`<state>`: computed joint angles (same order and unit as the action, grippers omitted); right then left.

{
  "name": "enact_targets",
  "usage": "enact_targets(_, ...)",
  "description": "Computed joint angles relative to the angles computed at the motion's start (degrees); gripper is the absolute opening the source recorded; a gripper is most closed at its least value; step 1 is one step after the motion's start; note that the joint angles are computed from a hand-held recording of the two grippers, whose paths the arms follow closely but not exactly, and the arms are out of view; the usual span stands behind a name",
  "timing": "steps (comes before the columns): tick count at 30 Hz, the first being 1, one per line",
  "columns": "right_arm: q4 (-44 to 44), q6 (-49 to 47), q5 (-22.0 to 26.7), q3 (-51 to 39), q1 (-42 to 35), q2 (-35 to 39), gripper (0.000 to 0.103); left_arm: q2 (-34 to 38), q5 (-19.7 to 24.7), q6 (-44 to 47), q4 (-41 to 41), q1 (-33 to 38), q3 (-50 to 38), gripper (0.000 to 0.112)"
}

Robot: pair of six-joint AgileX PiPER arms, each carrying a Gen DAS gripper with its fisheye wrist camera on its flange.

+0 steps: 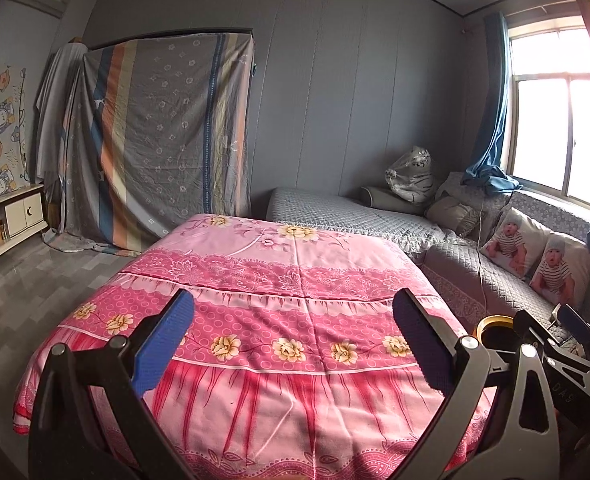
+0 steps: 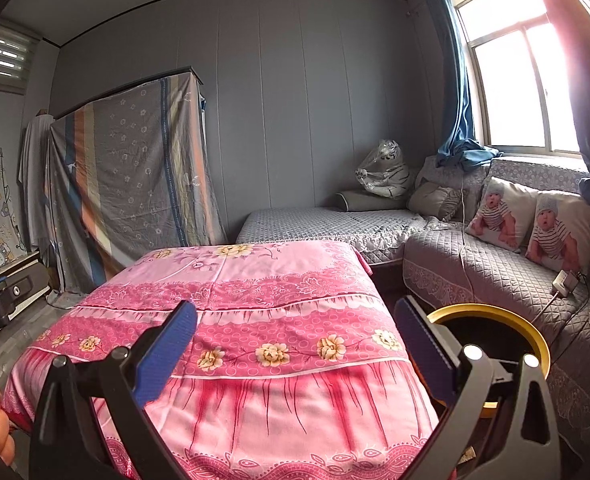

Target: Collect trash

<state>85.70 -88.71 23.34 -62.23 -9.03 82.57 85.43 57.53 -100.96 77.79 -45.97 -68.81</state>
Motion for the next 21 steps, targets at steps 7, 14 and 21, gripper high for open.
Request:
enact_targets(7,0.1,-0.1,-1.6,0.3,0.7,0.1,0.096,0.1,0.5,0.2,0.1,-0.4,-0.2,0.095)
enact_targets(14,-2.3,2.4,-1.5,-0.6,0.6,1.0,0.096,0.1,0.4,0.4,-0.1,-0.4,-0.2,0.095)
enact_targets(21,-2.8,3.1,-1.4,-0.5,0.7,1.0,0.096,0.1,0.3,0.7,0.0,-0.5,-0.1,0.095)
